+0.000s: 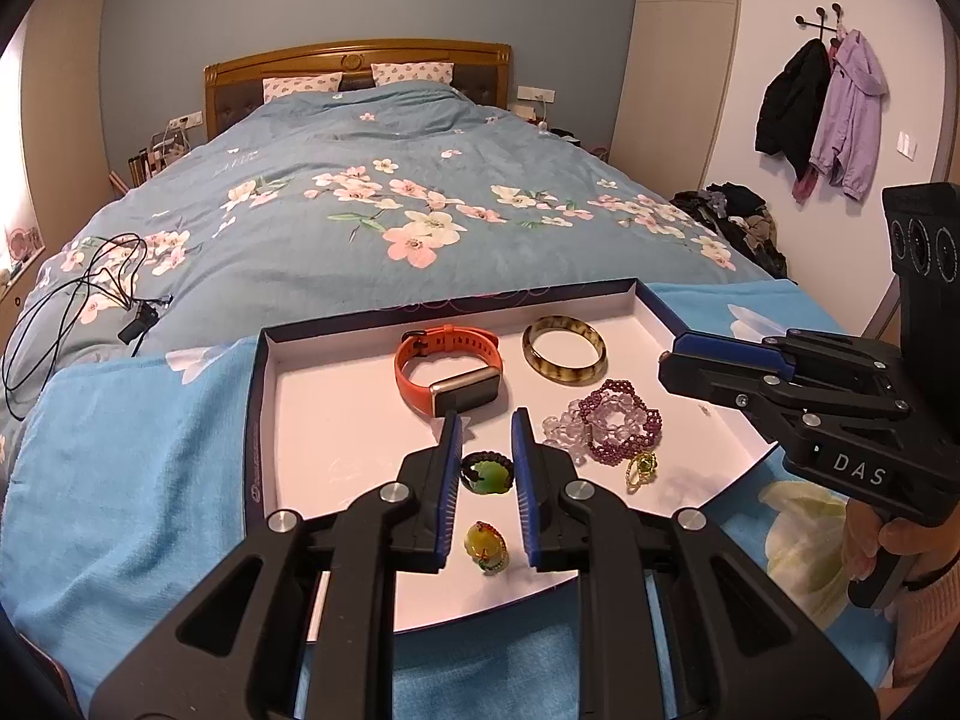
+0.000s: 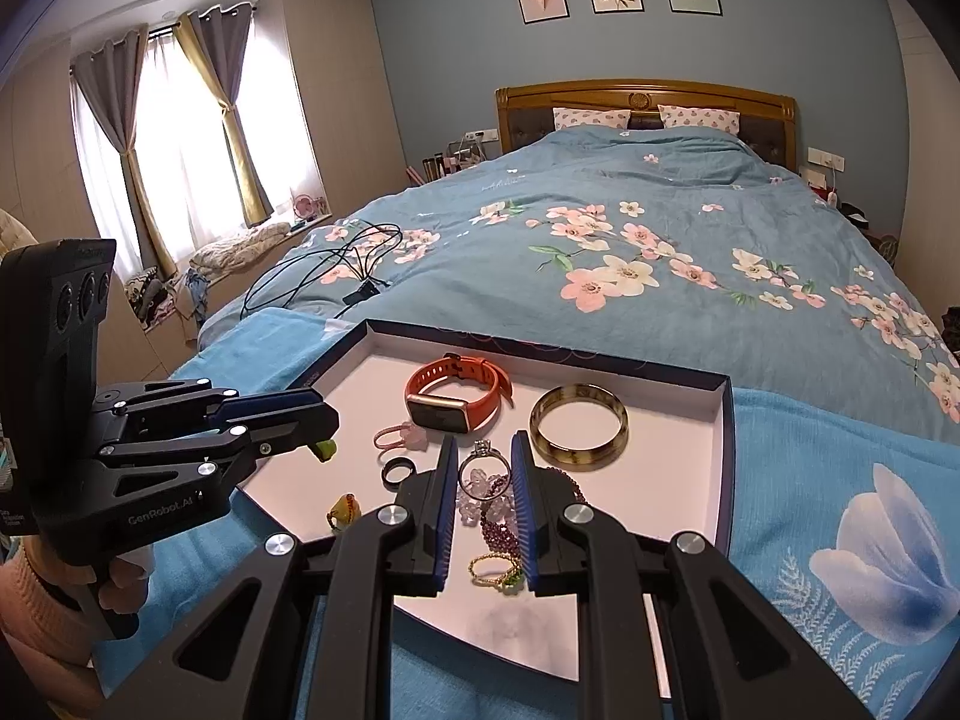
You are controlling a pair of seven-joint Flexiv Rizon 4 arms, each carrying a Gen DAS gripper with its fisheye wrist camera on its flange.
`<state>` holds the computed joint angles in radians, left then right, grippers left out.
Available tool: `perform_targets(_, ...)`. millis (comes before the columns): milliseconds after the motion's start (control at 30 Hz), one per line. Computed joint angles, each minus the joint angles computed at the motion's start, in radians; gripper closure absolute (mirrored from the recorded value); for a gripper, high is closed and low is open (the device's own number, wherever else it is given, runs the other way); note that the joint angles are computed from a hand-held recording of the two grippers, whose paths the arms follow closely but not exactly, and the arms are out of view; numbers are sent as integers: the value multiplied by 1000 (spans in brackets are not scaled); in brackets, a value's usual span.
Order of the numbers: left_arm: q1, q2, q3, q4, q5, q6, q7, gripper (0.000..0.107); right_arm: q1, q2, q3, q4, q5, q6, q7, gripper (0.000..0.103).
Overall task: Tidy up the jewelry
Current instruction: 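Lower both rings into the box and open both tools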
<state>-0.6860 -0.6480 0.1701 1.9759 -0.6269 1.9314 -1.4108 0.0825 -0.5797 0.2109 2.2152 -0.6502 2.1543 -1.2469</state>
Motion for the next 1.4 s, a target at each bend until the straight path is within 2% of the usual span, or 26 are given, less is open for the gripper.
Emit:
perform_targets(567, -26, -35, 63, -47, 11, -68, -35, 90, -20, -15, 17, -35, -30, -59, 32, 87)
perform_targets(933, -34, -83, 131, -110, 88, -175, -143, 90, -32, -41, 53, -80, -21, -173, 31, 87)
perform_targets(1167, -9, -105, 138, -140, 162, -225, -217, 89, -10, -51, 58, -94, 37, -224, -7, 87)
perform_targets(1267, -5, -109, 146, -149, 195, -235, -250, 87, 27, -46, 32, -91, 92, -220, -30, 86)
perform_targets(1367, -9, -106, 158, -148, 230, -236, -284, 75, 26, -41, 37, -87, 117, -216, -47, 86)
perform_targets(1400, -9, -105, 160, -147, 241, -236, -295, 74, 27, -39, 37, -84, 125, -211, -51, 84)
